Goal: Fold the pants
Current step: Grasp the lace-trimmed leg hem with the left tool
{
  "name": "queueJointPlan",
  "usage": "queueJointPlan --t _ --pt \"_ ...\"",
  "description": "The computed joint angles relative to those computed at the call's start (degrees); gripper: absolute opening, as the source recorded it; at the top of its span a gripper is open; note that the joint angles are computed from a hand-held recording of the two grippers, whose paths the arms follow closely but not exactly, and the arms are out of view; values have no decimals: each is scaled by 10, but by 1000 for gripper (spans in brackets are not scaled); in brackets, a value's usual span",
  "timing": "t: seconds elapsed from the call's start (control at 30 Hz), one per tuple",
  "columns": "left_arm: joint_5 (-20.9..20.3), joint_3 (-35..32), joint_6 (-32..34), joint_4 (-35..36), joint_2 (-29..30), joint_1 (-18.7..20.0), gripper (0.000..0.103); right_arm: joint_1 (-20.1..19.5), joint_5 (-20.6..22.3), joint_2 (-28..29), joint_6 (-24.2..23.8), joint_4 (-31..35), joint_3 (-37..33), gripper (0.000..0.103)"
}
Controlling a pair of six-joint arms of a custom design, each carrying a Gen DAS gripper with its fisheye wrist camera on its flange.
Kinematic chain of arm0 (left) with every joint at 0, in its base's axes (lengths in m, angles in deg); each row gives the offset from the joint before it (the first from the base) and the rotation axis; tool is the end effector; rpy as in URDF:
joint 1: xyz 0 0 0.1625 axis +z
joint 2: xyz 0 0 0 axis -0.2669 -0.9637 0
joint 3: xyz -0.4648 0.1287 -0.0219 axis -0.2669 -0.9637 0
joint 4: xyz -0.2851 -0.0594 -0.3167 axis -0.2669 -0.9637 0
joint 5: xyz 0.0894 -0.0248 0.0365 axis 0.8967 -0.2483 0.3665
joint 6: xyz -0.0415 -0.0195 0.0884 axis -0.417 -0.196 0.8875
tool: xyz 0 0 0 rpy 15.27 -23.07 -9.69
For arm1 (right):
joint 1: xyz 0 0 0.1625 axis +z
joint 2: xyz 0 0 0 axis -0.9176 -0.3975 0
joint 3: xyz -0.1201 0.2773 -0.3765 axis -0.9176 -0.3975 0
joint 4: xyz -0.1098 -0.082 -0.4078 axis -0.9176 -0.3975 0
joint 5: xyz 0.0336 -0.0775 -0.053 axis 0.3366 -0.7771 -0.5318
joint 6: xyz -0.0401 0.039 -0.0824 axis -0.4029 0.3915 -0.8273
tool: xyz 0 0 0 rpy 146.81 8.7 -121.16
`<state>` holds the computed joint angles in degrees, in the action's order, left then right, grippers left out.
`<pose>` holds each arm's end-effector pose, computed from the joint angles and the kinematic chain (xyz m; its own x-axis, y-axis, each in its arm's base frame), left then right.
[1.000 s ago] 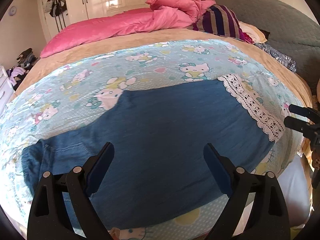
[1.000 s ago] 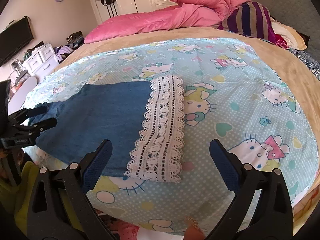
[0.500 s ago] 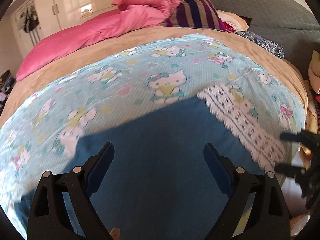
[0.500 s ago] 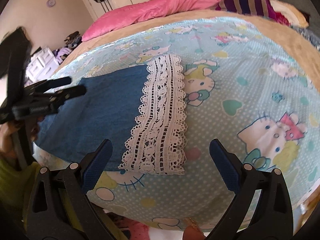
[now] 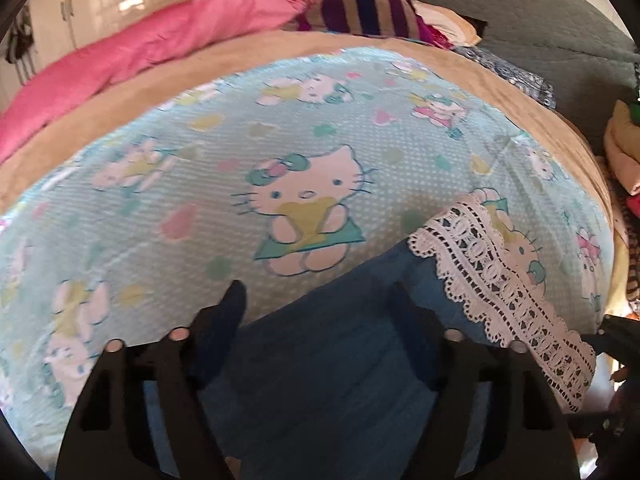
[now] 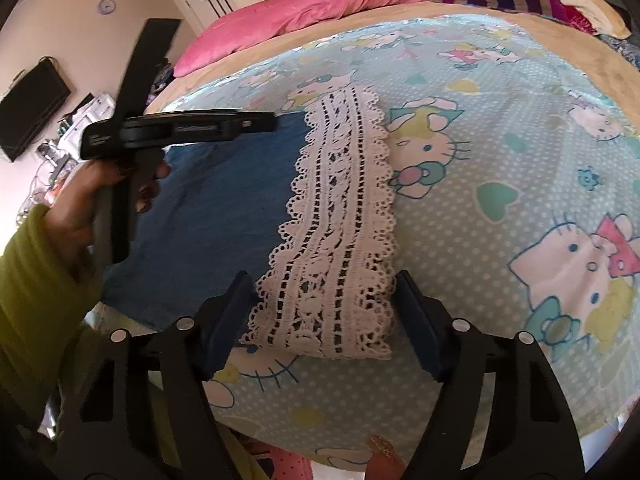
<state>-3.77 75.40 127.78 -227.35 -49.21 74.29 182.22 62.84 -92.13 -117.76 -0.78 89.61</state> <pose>-0.1368 -0.5290 0.0176 -0.2481 0.9540 -0.1681 0.9467 0.2756 0.1669 0.1837 -0.2522 -0.0397 -0.8431 0.4556 0.2857 0.0459 0.5904 -0.8058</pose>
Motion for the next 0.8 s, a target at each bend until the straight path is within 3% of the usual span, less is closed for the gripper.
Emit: queueJointPlan --t 0.17,0.3,0.4,0.43,0.53,0.6,0.8 --pt "-40 -9 17 44 10 5 61 -21 -38 -10 -32 -60 24 61" --pt "-17 3 29 6 28 -5 66 -33 -63 -15 -56 -86 31 59" --pt "-15 5 25 0 32 -6 64 -44 -87 -18 -72 -103 35 53" --pt "-18 2 18 8 30 -4 63 -48 -93 -20 -78 -104 35 46" --pt "-29 -2 0 31 24 -1 39 -52 -108 -20 -90 -101 29 34" --pt "-32 2 0 31 21 -1 18 -47 -100 -18 -95 -89 19 30" --pt "-61 0 -14 44 7 15 7 -22 -80 -12 -112 -44 -17 23"
